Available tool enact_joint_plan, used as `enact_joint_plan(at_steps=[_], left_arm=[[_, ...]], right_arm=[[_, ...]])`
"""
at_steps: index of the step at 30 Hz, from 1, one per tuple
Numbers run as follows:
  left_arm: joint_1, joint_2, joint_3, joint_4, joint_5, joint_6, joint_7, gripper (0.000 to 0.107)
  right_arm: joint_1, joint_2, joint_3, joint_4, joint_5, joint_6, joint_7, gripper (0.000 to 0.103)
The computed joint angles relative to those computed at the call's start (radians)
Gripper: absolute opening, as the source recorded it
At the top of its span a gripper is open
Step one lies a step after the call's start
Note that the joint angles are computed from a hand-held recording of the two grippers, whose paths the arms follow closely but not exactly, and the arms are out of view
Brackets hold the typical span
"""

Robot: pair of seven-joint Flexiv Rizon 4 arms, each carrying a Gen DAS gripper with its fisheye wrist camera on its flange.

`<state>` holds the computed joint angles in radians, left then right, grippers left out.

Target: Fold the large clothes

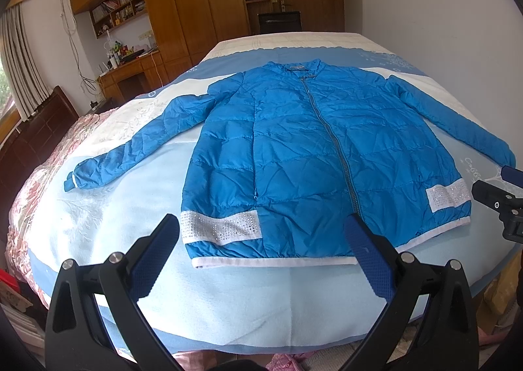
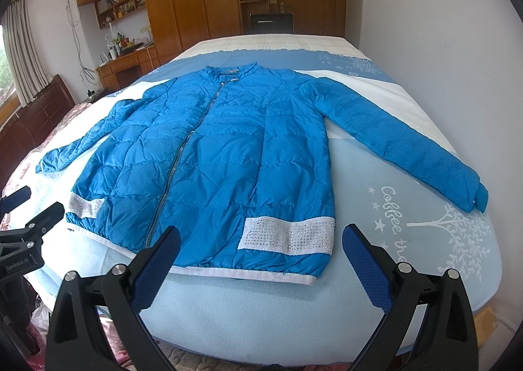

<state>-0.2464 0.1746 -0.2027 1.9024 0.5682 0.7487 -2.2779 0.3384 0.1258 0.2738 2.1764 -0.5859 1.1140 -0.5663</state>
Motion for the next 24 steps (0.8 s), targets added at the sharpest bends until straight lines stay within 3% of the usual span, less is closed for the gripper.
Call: enact_joint_plan(at_steps=[9,14,17,24], left_arm=[[0.003,-0.013,0.005,-0.001,-0.010,0.014,0.006,0.100],[0.002,-0.054,0.018,-0.020,-0.018,0.047,0.026,0.100],[0.000,-0.115,0.039,-0.053,-0.077,0.080,0.085,0.100],[-0.028,-0.374,0.055,-0.288,-0.280,0.097,0.317,0.100]], right_arm=[[-0.012,-0.005,-0.007,0.006,-0.015,0.021,0.010,0.099],[-0.058,-0.016,-0.043,0.023,-0.047,0.060,0.041,0.099],[-0.092,-0.037,-0.070,0.025,-0.039,0.082,0.053,0.099],[-0.168,-0.054,-0.141,0.009,0.165,0.081,-0.034,0.099]])
